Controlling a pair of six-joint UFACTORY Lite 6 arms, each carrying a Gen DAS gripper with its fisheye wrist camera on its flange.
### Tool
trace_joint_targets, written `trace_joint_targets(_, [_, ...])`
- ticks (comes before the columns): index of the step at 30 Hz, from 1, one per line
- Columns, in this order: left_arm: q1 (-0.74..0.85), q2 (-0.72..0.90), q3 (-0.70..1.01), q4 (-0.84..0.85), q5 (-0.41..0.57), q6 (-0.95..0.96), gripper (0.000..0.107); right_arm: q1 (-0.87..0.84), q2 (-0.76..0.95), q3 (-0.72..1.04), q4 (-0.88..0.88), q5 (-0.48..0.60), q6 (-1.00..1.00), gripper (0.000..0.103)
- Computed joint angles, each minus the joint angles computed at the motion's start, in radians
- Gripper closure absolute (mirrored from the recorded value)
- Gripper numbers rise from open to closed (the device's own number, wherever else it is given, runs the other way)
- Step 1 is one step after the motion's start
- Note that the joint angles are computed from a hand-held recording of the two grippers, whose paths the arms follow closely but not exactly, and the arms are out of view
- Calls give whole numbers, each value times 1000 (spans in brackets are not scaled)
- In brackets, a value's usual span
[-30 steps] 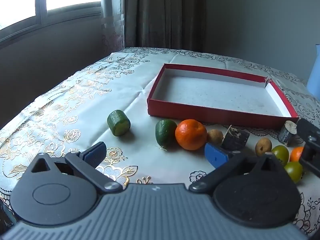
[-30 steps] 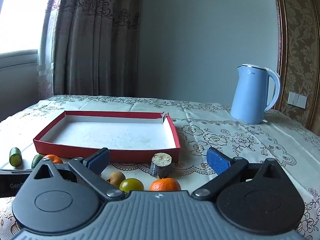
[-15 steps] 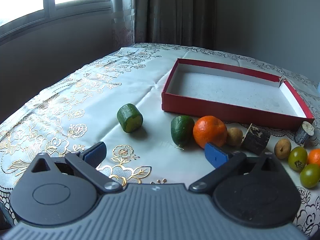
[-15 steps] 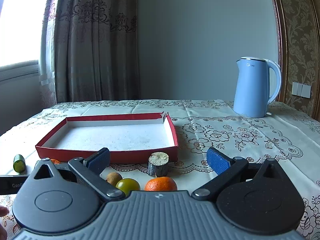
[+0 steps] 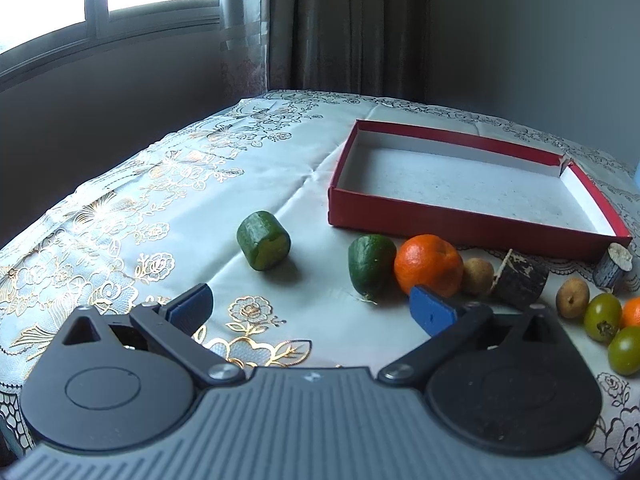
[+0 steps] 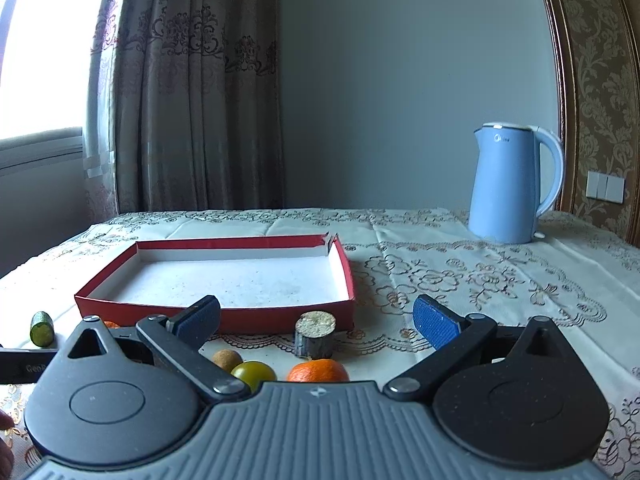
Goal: Organize fruits
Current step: 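Move the right gripper toward the small green tomato beside the tangerine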
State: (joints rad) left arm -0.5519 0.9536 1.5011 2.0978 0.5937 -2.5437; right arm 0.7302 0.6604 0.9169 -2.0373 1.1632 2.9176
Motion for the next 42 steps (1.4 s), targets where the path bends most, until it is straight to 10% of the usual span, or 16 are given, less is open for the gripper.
trace_joint_targets(42, [141,72,117,136,-107,-97,4,-161,-137,-303,-536,6,139,3])
